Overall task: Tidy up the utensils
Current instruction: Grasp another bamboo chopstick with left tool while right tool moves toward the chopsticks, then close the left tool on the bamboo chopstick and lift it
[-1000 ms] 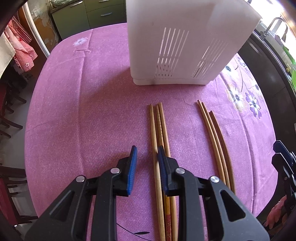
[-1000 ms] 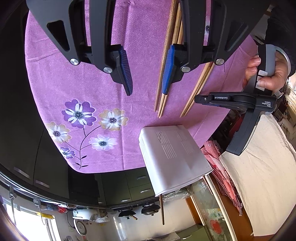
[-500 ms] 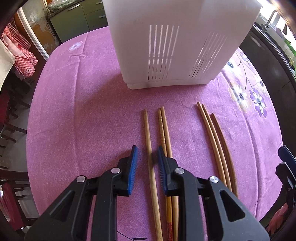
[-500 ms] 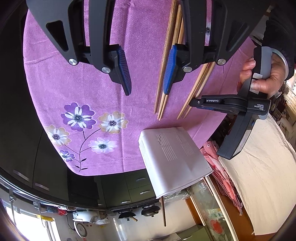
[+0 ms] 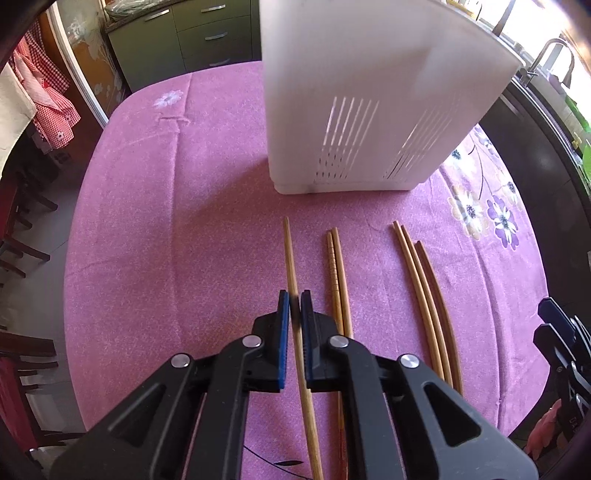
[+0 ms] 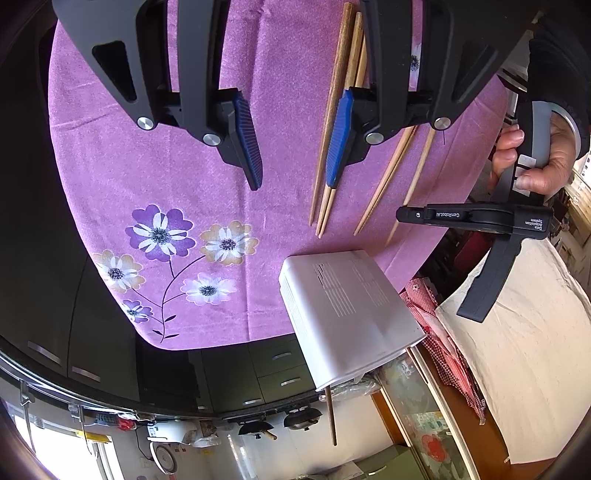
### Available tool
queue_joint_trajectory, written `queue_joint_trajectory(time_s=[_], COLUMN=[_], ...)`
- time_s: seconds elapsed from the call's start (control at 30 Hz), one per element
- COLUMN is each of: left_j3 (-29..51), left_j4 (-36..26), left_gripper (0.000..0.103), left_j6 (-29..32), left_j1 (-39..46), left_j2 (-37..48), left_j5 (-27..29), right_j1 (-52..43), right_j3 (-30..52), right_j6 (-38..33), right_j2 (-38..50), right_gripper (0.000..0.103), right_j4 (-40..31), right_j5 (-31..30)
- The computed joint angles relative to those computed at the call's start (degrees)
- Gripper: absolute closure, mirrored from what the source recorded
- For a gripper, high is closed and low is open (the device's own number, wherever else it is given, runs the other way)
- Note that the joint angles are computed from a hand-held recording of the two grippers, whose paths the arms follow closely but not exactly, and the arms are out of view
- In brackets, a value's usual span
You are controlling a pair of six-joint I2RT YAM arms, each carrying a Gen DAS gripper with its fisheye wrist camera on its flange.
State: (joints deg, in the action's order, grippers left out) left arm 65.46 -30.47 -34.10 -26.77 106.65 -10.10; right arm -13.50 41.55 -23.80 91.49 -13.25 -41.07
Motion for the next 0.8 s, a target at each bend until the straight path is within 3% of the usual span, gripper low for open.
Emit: queue_joint_trajectory(time_s=[0.5, 0.67, 0.8], left_j3=[-9.17, -8.96, -8.17], left_j4=[-4.43, -7.02, -7.6], left_gripper=[0.097, 0.097, 0.097], left_j6=[-2.56, -3.76, -3.39], left_j1=[-7.33, -11.31, -11.68], left_j2=[-23.4, -27.13, -25.75], left_j5=[-8.95, -12.87, -12.56], right_j1=[-0.18, -0.05, 0.04], right_j3=[-1.12, -1.45, -1.63], right_j6=[-0.95, -1.27, -1.54], right_j2=[-2.81, -3.83, -4.21], right_gripper=[0.067, 0.067, 0.067], right_j4=[-1.44, -1.88, -2.27], right_j5=[-0.58, -0.65, -0.57])
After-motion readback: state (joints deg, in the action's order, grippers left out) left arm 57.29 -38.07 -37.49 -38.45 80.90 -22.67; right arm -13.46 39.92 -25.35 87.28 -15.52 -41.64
